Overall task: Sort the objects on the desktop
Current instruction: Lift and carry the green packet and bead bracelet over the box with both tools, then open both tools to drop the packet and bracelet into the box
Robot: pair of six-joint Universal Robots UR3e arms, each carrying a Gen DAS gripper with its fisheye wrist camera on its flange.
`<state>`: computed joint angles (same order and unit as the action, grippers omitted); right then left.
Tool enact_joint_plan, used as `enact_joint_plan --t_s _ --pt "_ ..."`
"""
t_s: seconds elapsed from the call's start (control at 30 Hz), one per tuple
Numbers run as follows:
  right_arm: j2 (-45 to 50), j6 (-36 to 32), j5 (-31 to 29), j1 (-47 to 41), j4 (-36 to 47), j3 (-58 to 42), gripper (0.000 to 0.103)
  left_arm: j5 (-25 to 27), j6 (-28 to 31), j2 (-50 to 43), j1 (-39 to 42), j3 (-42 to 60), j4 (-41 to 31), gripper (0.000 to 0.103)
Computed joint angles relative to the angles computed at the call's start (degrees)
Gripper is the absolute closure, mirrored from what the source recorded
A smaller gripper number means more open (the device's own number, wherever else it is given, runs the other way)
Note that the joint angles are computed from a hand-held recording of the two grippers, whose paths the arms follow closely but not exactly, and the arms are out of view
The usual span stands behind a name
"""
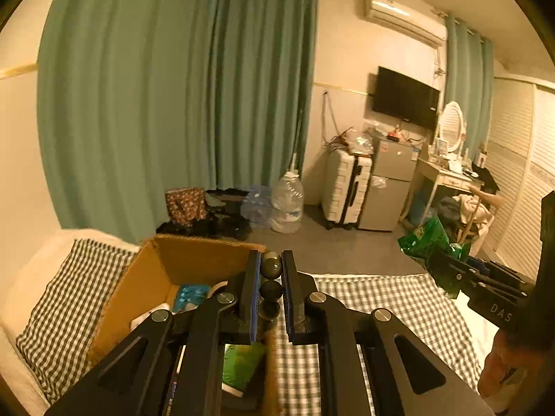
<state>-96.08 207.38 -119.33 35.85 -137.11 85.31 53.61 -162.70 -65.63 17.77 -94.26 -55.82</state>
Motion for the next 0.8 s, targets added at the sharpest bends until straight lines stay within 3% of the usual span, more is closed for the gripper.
enact_joint_plan --t_s 0.17,0.4,0.8 --pt "6.6 -0.8 3.2 0.0 -1.9 -4.2 0.067 -1.1 1.6 -2.0 4.1 -0.7 -1.0 0.092" --pt "18.6 -3.5 7.7 0.4 -3.3 -14.5 0.067 1.4 4.7 -5.3 8.2 -2.5 1.1 0.092" --pt "39.1 -7.0 14.4 0.2 1.3 -36.7 0.067 6.3 7.6 -15.9 6.2 -1.4 4.6 0.092"
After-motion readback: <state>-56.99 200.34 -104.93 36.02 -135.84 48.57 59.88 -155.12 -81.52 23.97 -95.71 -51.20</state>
